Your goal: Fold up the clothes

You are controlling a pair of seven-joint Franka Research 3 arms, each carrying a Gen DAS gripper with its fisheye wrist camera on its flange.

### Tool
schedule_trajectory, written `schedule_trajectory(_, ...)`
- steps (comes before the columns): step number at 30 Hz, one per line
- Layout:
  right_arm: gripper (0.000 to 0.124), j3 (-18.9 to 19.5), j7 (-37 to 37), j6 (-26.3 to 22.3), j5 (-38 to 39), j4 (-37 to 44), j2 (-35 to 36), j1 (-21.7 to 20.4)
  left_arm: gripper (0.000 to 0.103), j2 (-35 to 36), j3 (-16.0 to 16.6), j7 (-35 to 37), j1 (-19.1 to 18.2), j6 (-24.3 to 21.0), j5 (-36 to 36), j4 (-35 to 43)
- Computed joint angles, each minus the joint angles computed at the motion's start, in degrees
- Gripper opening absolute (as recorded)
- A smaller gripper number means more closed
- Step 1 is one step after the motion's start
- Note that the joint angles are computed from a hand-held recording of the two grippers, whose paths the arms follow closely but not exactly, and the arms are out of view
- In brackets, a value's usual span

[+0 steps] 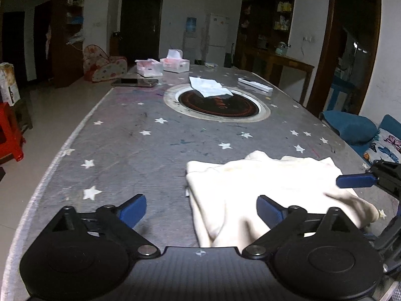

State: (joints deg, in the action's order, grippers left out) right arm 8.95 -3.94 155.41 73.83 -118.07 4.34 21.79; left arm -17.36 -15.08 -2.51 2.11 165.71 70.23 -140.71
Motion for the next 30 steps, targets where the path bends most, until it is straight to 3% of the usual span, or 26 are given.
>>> schedule_trajectory(7,0.103,0.85,-8.35,1.55,4.34,-1.41,-1.45,1.58,0.103,-2.48,0.04,-0.73,0.20,-0.59,-1.30,-1.88)
schedule_trajectory(11,0.099,1.03,-10.14,0.02,3.46,-1.98,-1.96,2.62,0.103,-3.43,-0.12,0.86,0.07,-2.66,-4.95,-2.58)
schedule_trajectory(16,0.085,0.59,-4.26,-7.47,-2.29,-0.79,-1.06,2.80,0.103,-5.13,-0.56,-0.11,1.18,-3.03,-6.61,-4.05)
schedule_trajectory(24,0.085,1.41,0.99,-15.09,-4.81,2.96,2.84,2.16,0.103,-7.08,-0.76,1.02,2.43,-2.75,-8.37,-6.16)
schedule_trajectory(28,0.086,1.62,6.64,-17.46,-9.87,4.91,5.28,2.05,0.103,-7.06,-0.99,1.88,2.93,-2.17,-9.52,-6.59)
schedule_trajectory(30,0.086,2.06,5.67,-17.89,-9.01,4.76,5.60,1.51,0.103,-6.93,-1.24,2.08,3.21,-1.54,-9.72,-6.54)
